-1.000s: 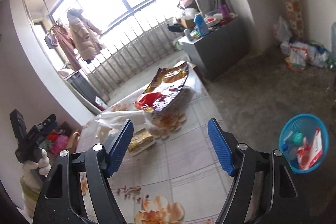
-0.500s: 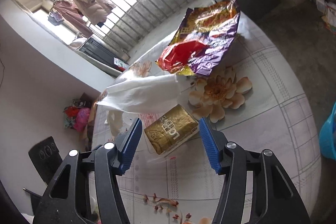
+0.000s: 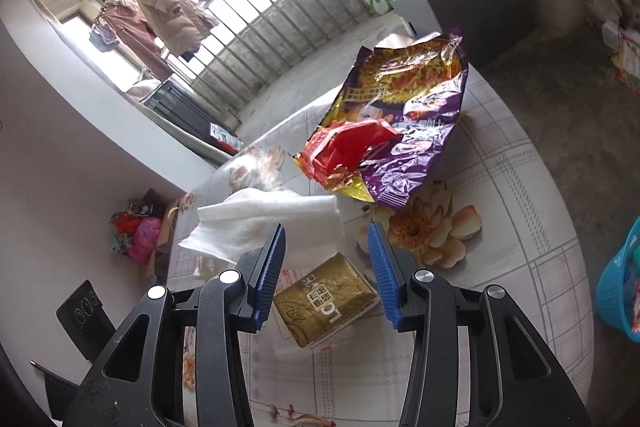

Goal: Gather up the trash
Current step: 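Grasp the white tissue with the right tool while the left tool grasps the clear cup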

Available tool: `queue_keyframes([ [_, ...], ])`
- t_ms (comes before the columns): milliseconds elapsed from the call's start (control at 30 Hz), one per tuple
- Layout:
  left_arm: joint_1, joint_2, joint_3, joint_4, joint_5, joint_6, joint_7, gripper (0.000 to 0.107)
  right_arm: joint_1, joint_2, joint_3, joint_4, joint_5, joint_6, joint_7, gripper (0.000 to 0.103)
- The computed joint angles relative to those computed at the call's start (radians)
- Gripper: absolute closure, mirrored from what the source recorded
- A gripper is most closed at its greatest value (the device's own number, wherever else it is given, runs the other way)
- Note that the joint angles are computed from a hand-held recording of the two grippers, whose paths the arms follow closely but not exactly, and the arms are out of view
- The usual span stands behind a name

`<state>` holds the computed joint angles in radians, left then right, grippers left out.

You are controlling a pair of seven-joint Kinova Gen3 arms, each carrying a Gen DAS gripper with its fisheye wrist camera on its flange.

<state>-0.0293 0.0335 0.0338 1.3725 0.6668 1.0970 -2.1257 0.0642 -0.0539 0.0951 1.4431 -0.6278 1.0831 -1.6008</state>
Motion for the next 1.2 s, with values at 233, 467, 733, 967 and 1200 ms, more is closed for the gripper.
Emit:
queue_keyframes([
  [233, -0.059, 0.232, -0.022, -0.226, 0.092, 0.086, 0.252, 0.063, 0.002, 0.144, -0.057, -0.109, -0.056, 0.002, 0.039, 0.055],
  [467, -0.091, 0.482, 0.142, -0.477, 0.079, 0.252, 0.443, 0.063, 0.002, 0.263, -0.121, -0.211, -0.003, 0.07, 0.0, 0.055],
  [733, -0.153, 0.5, 0.219, -0.383, 0.197, 0.269, 0.43, 0.063, 0.09, 0.274, -0.147, -0.148, -0.147, 0.151, 0.055, 0.056],
  [967, -0.159, 0.394, 0.195, -0.247, 0.228, 0.307, 0.361, 0.064, 0.089, 0.192, -0.122, -0.059, -0.176, 0.199, 0.09, 0.057],
  [1200, -0.192, 0.224, 0.112, -0.003, 0.315, 0.352, 0.268, 0.064, 0.036, 0.085, -0.088, 0.016, -0.14, 0.248, 0.126, 0.056],
])
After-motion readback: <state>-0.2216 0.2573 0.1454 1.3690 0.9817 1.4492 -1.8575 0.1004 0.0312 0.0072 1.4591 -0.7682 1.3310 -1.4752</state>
